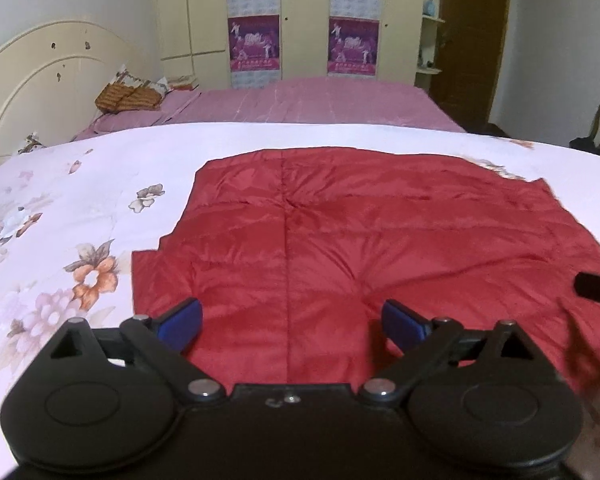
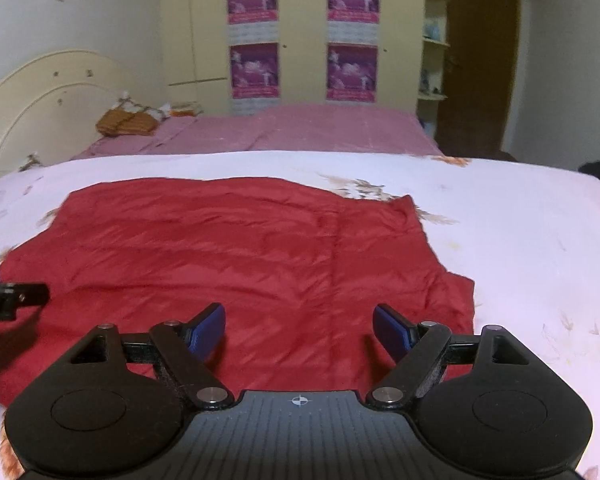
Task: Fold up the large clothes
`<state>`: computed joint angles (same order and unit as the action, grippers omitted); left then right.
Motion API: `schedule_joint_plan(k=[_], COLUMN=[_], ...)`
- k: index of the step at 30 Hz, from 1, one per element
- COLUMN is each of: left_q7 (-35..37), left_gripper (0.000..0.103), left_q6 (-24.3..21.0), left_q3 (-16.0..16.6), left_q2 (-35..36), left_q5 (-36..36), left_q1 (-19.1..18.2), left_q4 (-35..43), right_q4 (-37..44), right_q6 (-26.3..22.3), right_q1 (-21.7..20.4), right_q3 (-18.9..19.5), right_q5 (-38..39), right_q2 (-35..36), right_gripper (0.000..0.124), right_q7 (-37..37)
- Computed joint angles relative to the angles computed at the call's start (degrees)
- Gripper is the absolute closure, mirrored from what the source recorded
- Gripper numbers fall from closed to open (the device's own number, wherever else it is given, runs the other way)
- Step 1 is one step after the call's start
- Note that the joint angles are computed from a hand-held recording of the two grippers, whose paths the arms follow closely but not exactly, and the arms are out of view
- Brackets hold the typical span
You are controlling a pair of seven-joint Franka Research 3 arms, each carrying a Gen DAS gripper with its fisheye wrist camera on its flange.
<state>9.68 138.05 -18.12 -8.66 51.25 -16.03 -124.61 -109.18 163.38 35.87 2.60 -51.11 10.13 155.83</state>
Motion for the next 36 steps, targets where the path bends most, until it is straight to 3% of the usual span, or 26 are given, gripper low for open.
schedule_joint_plan(k=[2,11,18,23,27,30,32,36], left_q7=[-0.2,-1.3,-10.2,-19.0,-23.4,-29.7,-35.3,-41.8], left_gripper=[0.007,0.006,0.005,0.002,0.000,0.001,0.003,0.010], left_q6=[0.4,2.5,9.8,18.1,24.2,29.9,33.3,33.0], left_q3=[-0.1,-0.1,-0.8,-2.8,-3.6,-6.2,-9.5,-13.4], left_q2=[-2.3,-13.3,-16.0,-16.0,-14.6,-13.8,-13.4,-12.7], left_q5=[-2.0,-18.9,-24.9,-20.7,-17.9,-13.5,-9.1,-3.0], left_q1=[-0.6,-2.2,0.4,5.3,8.7,13.9,19.0,23.8], left_q4=[-1.9,-12.5,-18.6,-21.1,-21.7,-22.3,-22.2,-20.7], right_q4=[-2.8,-16.8,-20.3,-21.0,-21.0,-21.0,-20.9,-20.9], right_q6=[0.9,0.1,0.9,3.2,6.5,9.5,11.6,15.6], right_q1=[-0.3,-4.9,-7.5,-8.5,-8.6,-8.7,-8.9,-8.7], right_q3=[0.6,7.3,9.6,9.9,9.3,8.8,8.4,7.1], right_q5=[1.0,20.6,31.9,31.5,36.5,40.4,42.2,43.3], right_q2=[-2.3,-12.9,-13.6,-13.1,-12.2,-11.4,-10.7,-9.3], right_gripper=[0.044,0.044,0.044,0.044,0.043,0.043,0.043,0.043], right_q7=[-0.5,-15.5,-19.0,-18.1,-19.1,-18.7,-17.9,-13.0])
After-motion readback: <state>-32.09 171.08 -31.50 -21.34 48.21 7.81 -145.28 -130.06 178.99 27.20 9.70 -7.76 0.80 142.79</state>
